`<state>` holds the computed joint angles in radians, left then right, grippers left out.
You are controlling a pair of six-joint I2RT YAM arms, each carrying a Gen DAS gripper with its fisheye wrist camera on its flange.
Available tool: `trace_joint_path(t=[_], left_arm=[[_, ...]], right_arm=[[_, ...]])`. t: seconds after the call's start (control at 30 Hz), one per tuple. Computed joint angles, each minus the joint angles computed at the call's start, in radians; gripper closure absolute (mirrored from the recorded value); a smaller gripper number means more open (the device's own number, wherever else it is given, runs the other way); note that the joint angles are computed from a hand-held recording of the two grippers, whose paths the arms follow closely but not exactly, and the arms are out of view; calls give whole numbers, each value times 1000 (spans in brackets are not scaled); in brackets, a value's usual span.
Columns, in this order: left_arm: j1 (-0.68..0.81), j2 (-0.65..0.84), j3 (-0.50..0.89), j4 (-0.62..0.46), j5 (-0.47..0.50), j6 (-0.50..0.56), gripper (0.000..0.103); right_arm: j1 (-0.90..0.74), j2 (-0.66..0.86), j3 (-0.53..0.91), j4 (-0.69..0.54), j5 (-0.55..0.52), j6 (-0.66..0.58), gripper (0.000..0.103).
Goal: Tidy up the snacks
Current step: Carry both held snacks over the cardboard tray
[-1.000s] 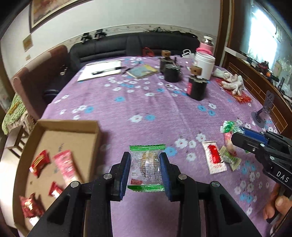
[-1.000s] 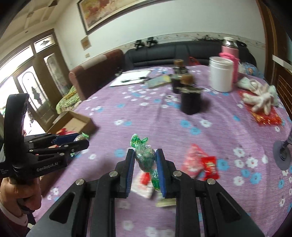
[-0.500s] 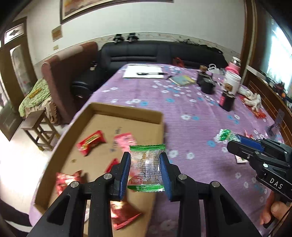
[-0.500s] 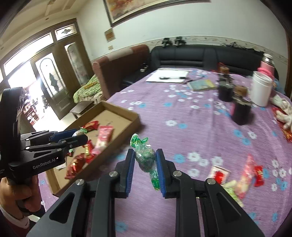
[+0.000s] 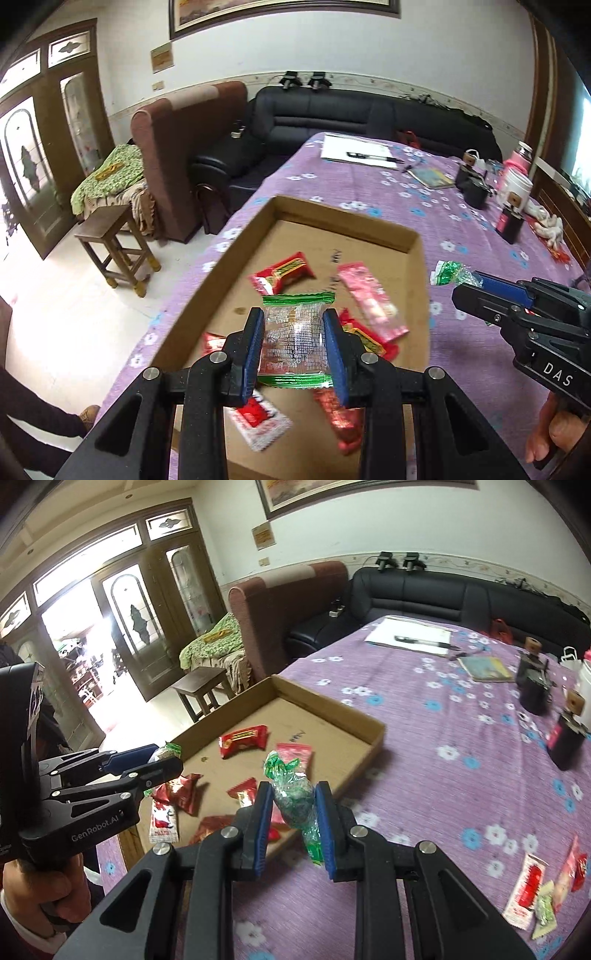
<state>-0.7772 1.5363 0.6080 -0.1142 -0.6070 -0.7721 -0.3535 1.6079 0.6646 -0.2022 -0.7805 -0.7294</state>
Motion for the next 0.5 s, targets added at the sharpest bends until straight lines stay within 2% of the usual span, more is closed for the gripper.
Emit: trace_joint_path(t=[0.27, 0.5], left_arm=[[57, -53, -66, 31, 0, 30, 69], [79, -50, -69, 38, -12, 52, 69]], right_arm=[[105, -4, -26, 98, 45, 106, 80], [149, 31, -20, 157, 72, 162, 80]])
